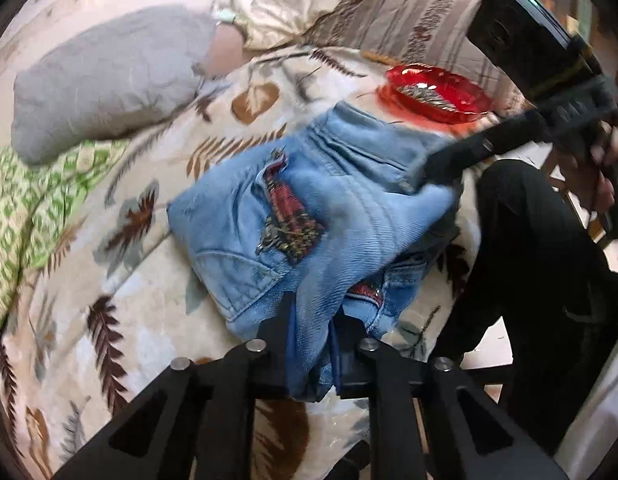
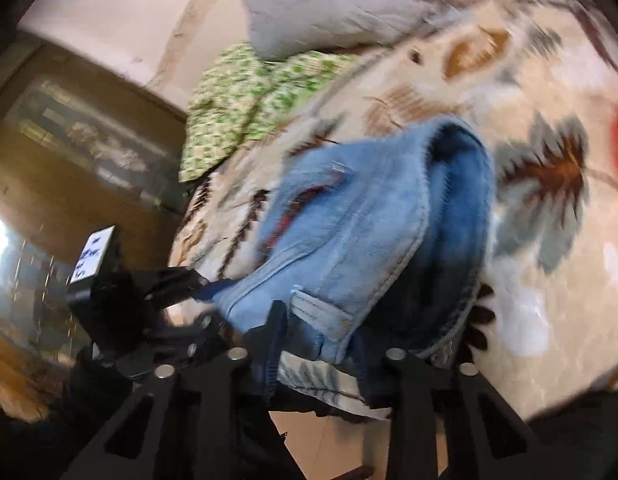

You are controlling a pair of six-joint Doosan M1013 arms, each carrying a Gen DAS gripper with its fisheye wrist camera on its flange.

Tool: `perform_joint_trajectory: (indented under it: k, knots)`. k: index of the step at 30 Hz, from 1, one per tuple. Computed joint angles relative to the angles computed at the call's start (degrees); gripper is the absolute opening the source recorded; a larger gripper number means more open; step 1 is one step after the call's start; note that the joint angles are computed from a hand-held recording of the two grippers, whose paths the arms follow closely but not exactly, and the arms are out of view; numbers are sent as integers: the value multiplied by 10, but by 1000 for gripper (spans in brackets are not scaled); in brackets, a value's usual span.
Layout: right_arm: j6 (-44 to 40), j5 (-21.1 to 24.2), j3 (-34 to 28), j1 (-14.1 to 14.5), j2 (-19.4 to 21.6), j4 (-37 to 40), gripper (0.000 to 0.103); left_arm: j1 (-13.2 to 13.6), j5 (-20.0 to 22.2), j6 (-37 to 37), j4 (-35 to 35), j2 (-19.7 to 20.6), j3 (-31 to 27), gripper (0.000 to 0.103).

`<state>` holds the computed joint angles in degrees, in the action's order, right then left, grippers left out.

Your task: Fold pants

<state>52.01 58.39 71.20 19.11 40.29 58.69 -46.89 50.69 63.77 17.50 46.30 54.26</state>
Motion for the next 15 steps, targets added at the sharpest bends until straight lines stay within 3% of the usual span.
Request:
perform_joint_trajectory:
  k: [2, 6, 8, 11, 15]
  knots:
    - [-15, -12, 3, -3, -9, 3, 13, 3, -21, 5, -15, -10, 14, 12]
    - [23, -20, -11, 0, -10, -66, 13, 9, -25, 25, -60, -3, 19, 12]
    - [74, -19, -26, 15, 1, -159, 13, 11, -11, 30, -80, 8, 13, 14]
    - [111, -22, -34, 31, 12, -248, 12, 13, -28, 17, -96, 7, 27, 14]
    - [129, -30, -33, 34, 18, -258, 12, 13, -25, 5, -98, 7, 25, 15]
